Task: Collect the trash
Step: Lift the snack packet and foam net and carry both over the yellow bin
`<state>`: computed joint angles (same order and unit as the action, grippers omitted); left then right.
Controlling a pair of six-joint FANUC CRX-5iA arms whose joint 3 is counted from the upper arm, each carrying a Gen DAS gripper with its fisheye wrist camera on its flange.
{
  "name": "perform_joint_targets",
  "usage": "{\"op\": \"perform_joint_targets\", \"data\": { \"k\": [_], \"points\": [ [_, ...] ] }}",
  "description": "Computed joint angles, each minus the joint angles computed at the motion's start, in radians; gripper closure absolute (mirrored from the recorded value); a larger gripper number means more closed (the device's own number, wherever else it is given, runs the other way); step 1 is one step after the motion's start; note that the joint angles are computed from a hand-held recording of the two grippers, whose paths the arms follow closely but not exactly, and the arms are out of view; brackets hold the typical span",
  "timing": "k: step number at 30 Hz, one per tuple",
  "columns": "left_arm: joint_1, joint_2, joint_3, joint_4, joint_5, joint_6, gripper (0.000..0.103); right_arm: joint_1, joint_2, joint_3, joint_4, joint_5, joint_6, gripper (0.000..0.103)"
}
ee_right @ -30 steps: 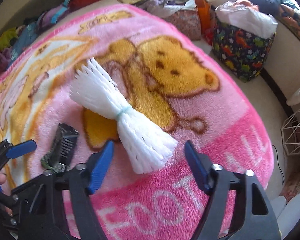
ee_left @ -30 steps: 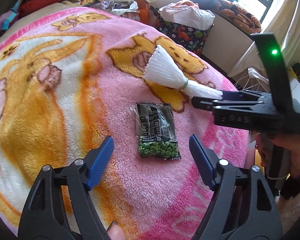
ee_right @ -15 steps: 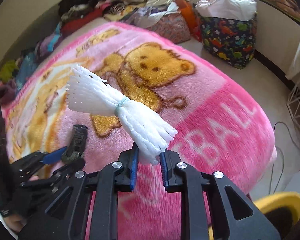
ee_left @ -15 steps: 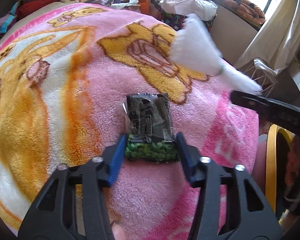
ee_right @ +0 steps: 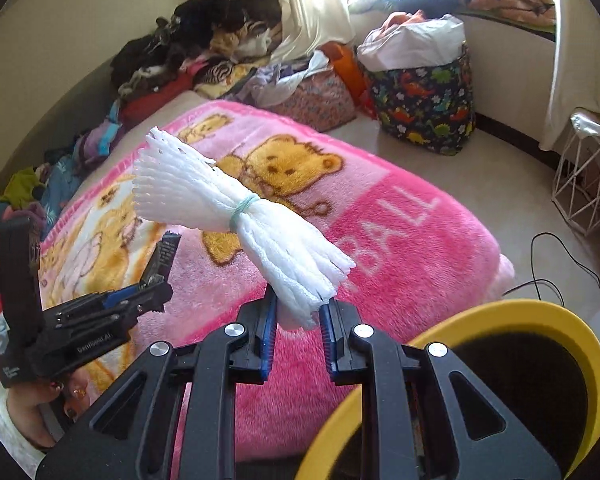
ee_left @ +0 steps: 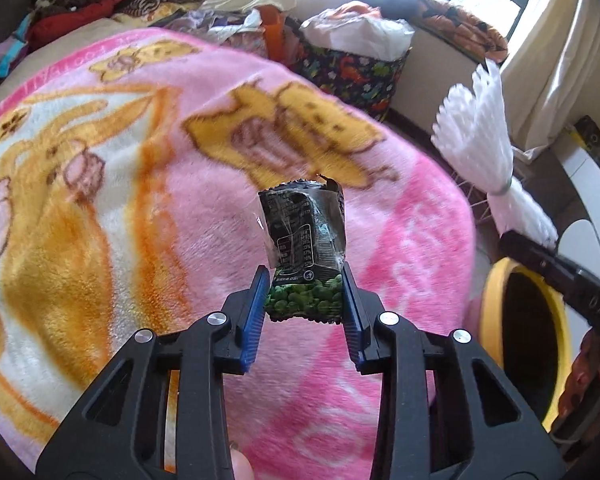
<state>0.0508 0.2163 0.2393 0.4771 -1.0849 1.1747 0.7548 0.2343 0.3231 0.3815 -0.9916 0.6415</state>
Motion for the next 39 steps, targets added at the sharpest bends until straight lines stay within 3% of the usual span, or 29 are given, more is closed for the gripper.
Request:
{"op": "perform_joint_targets", "data": {
  "k": [17, 39],
  "points": [
    [-0.046, -0.080, -0.037, 0.136, 0.034, -0.089, 0.076, 0.071, -0.251, -0.308, 0.245, 0.018, -0.347, 0.084],
    [-0.106, -0.133, -0.077, 0.208, 0.032, -0.167, 0.076, 0.145, -0.423, -0.496, 0.391, -0.092, -0.584, 0.084]
  ]
}}
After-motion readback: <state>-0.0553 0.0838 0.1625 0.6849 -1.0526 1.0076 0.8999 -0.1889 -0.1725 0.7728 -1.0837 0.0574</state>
